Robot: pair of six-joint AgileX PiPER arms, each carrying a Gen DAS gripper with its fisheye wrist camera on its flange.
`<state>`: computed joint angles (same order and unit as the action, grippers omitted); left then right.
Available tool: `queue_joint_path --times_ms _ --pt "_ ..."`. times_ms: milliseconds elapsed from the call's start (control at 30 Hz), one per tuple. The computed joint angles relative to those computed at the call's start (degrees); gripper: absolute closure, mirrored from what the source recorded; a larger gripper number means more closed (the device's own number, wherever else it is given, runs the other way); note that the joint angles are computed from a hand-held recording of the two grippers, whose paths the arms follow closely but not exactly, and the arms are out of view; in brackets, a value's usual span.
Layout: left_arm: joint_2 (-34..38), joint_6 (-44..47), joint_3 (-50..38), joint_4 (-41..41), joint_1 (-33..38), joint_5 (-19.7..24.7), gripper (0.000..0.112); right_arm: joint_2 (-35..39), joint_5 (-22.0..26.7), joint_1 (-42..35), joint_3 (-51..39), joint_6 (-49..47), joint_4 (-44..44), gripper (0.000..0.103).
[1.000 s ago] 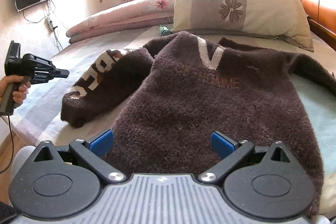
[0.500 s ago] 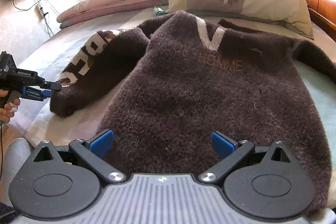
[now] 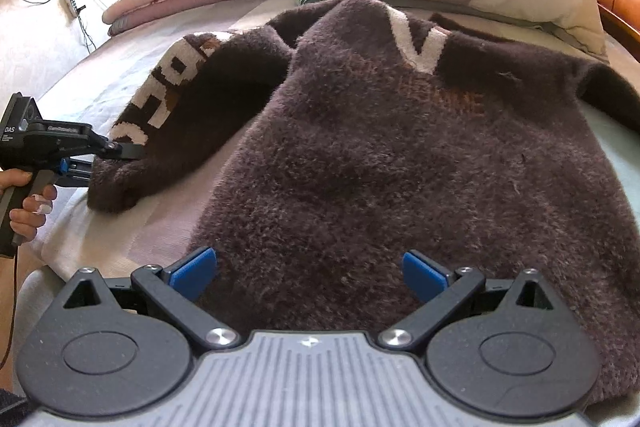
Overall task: Fold clothes
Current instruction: 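Pull the held sleeve outward from the sweater body with the left gripper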
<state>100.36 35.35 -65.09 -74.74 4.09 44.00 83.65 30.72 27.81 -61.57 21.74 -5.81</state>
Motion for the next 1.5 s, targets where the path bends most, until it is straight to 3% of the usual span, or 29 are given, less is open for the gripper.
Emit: queue_joint_path --times_ms 133,267,433,667,1067,1267,1500 --pt "-2.6 -1.4 1.3 2.5 -1.4 -4.2 0.105 -0.6 0.2 0.5 0.0 1.4 -1.6 0.001" --pt "-5.7 -2.1 1.2 4.8 -0.9 -6.5 0.107 -1.6 0.1 0.0 0.4 2.7 -2.5 0.001" --pt "-9.6 -4.8 1.3 9.9 5.9 -7.6 0.107 -2.5 0.0 0.0 0.5 4.0 -3.9 0.001" --pt "-7.4 -16.6 -5.2 23.0 12.8 -8.6 0.107 -1.9 0.9 -0.3 -0.5 4.6 -4.6 0.001" --pt "3.9 -34.5 -23.8 40.7 14.5 -7.0 0.102 -0.3 3.2 -1.8 -3.3 4.7 -5.5 0.001" --pt "4.3 -39.1 -26.7 44.7 14.9 -7.0 0.096 -0.1 3.1 -2.5 -3.3 2.8 -3.6 0.001" --pt "0.5 -47.3 -25.7 54.7 15.5 -7.0 0.099 -0.7 1.6 -2.5 -2.1 0.6 -1.3 0.001"
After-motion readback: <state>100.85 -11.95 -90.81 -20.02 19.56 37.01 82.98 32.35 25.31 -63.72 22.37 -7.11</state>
